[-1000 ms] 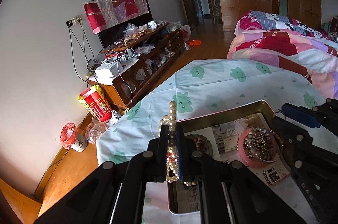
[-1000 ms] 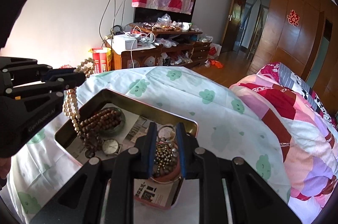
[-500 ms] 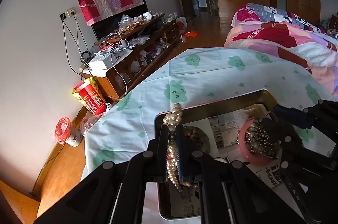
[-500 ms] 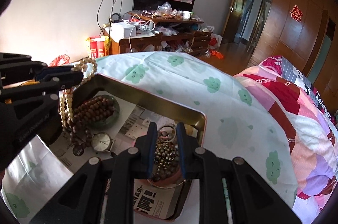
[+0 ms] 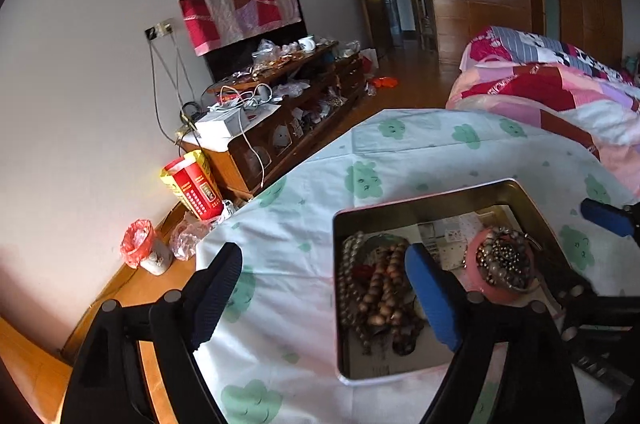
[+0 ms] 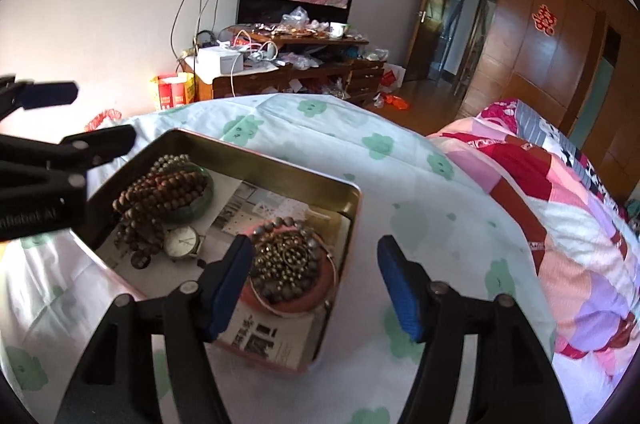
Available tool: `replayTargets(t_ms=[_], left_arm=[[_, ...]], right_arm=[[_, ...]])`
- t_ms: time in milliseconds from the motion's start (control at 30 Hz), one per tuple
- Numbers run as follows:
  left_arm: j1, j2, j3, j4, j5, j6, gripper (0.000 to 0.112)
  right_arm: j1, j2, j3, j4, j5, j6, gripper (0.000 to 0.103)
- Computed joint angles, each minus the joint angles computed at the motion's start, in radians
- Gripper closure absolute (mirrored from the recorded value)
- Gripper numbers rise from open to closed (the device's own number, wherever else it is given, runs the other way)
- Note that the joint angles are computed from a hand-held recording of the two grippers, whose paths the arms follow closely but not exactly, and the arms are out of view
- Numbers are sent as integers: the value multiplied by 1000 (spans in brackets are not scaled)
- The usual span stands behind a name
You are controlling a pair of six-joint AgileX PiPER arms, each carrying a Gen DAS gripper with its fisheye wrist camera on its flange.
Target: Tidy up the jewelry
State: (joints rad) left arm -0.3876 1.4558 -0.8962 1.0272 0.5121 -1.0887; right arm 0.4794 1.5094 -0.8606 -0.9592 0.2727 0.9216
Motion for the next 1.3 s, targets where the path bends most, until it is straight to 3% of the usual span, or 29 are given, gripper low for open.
replayTargets(t_ms=[433, 1300], left_arm=[[23, -117, 102, -53, -25, 9, 28], [26, -136, 117, -87, -35, 38, 28]], right_arm=[[30, -102, 74, -106, 7, 158, 31], [42, -112, 89, -99, 5, 156, 29]])
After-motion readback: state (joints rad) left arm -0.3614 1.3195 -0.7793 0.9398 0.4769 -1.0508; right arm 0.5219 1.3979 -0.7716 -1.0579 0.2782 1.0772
